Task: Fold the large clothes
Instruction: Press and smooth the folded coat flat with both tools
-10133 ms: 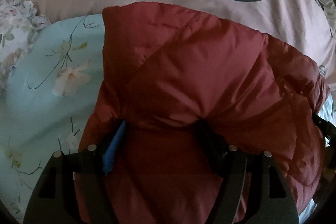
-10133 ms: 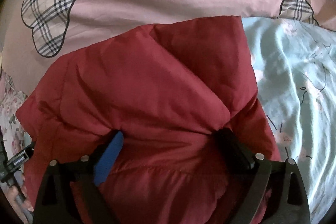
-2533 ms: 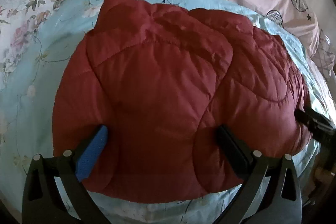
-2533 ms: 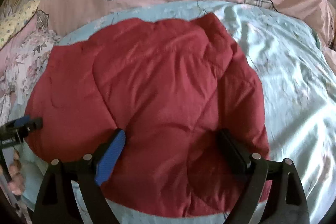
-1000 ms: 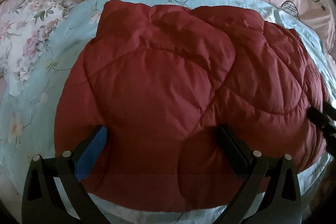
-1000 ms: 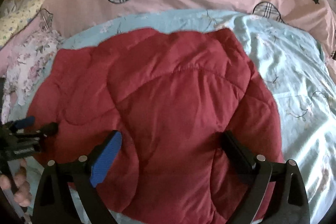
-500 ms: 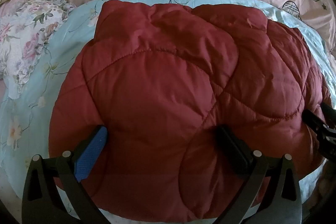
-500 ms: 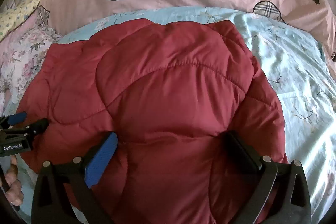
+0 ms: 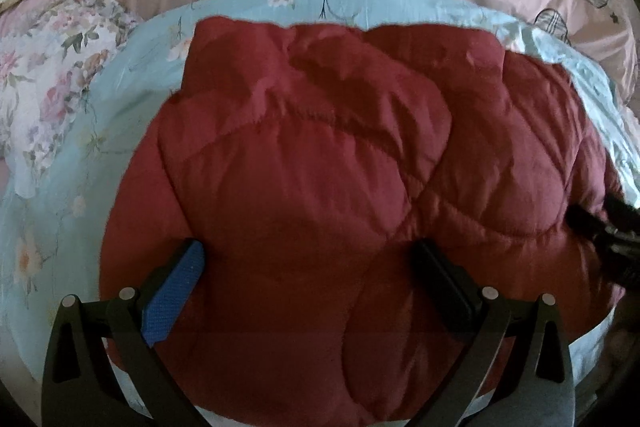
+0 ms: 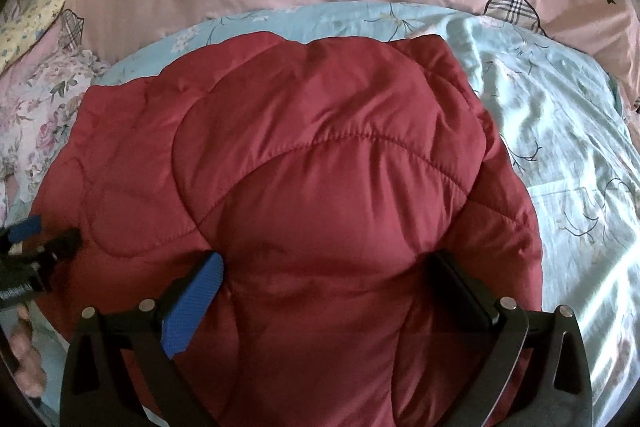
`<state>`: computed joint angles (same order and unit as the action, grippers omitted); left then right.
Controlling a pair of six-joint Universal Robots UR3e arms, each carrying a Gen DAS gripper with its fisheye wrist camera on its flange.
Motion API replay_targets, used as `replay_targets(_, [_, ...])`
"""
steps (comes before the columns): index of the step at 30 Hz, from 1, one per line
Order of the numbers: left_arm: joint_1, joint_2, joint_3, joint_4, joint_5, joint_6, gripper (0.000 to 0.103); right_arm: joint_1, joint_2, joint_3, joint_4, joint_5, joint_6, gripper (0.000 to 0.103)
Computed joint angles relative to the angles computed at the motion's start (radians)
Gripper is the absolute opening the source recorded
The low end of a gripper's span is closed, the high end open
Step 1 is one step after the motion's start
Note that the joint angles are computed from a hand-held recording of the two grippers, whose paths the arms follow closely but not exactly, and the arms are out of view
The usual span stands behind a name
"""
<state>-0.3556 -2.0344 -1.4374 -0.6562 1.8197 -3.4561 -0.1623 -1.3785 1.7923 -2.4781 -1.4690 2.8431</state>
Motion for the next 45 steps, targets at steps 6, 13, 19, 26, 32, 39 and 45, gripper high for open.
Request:
replay_targets(6, [0.054,-0.014,0.041,-0.023,-0.057,0.005,0.103,0.007,-0.029,-0.059,0.044,0.029,0.021,0.098])
replay_targets(13, [0.104,-0.056,0.093,-0.052,-0.128,0.022,0.103,-0.001,0.112,-0.157,0.049,0.012,0.034,0.102])
replay_targets(19, [0.096,-0.118,0.174,-0.088,-0.099,0.027,0.103,-0.016,0.119,-0.153,0.045,0.030,0.047,0.102])
replay_targets(26, [0.089,-0.133,0.181,-0.081,-0.077,0.036,0.103,-0.013,0.108,-0.111,0.000,0.018,0.057,0.102])
replay_targets(32, [0.098,0.017,0.041,-0.072,-0.129,0.010,0.103,-0.022,0.103,-0.103,0.001,0.027,0.061,0.102])
replay_targets(39, [0.059,0.044,-0.044,-0.048,-0.097,0.021,0.103,-0.014,0.037,-0.088,0.032,0.010,0.078,0.098])
replay_targets(45, [0.060,0.109,-0.096,-0.044,-0.113,0.024,0.103,-0.055,-0.243,0.096,0.079,0.069,-0.004,0.097])
